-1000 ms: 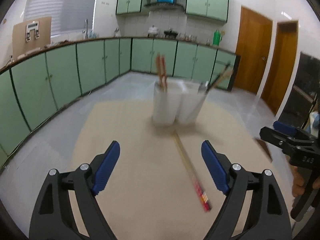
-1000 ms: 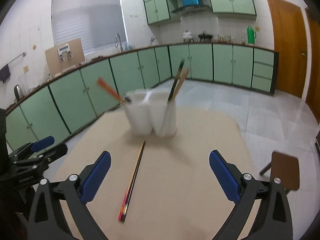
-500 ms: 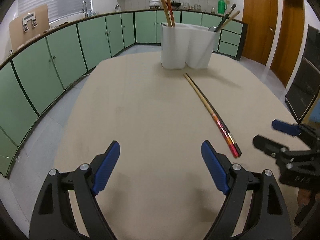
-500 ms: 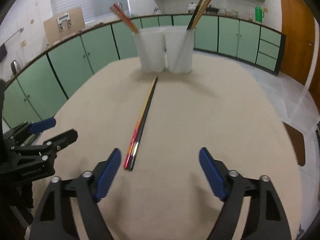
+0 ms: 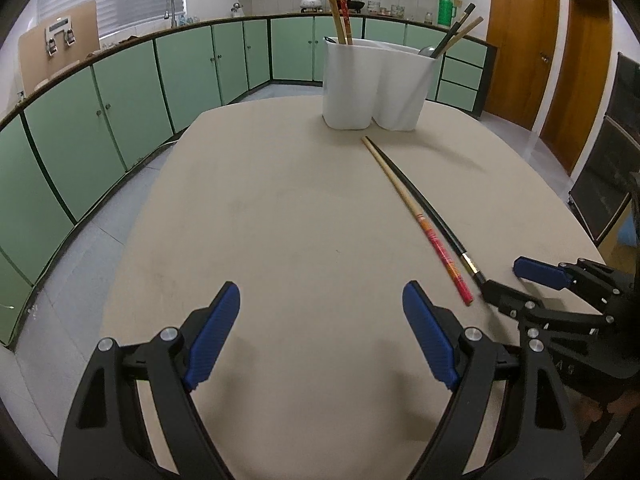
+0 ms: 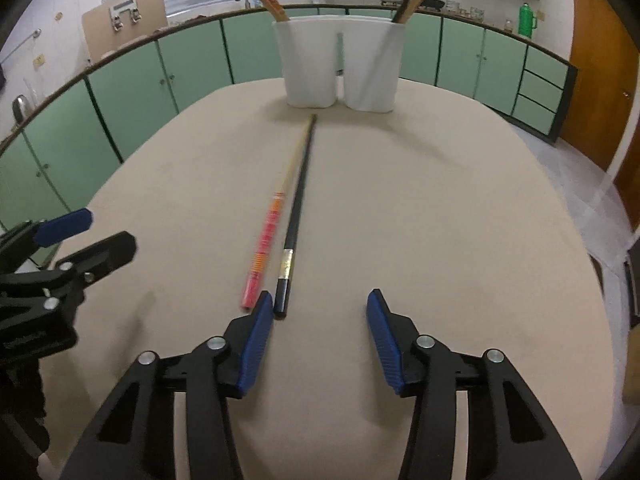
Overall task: Organize utensils
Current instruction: 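Withdraw both open tools back toward the last two chopsticks, then grasp the black chopstick with the right tool while the left tool grasps the red-patterned one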
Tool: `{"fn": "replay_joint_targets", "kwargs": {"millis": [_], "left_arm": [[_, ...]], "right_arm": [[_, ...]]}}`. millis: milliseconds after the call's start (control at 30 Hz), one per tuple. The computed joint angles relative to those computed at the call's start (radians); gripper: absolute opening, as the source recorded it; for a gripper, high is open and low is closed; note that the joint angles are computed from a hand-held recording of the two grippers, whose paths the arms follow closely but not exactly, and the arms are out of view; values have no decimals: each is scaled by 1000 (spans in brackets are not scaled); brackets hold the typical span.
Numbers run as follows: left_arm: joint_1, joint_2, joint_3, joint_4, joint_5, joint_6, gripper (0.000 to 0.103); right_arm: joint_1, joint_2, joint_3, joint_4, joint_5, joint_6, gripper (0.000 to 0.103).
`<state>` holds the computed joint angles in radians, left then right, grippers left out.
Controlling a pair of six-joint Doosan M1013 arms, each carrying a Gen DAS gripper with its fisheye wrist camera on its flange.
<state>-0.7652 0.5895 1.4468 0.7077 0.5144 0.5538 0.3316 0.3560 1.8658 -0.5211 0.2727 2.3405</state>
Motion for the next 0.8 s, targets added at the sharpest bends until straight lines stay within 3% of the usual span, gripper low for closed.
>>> {"fn": "replay_joint_targets", "kwargs": {"millis": [167, 267, 367, 600, 800], "left_arm": [[0, 0, -1, -7, -1, 7, 81], [-2, 2, -3, -12, 3, 11, 81], [-3, 1, -2, -10, 7, 12, 81], [-3, 4, -7, -13, 7, 10, 81], [-7, 9, -17, -33, 7, 24, 81]], "right_arm": [[-18, -18, 23, 182, -46, -164, 47], [-18, -19, 30, 303, -69, -293, 38], [-10, -14, 26, 255, -72, -253, 31], [-10, 0, 11, 303, -69, -304, 7], [-11, -6, 18, 284, -78, -270, 6]]}}
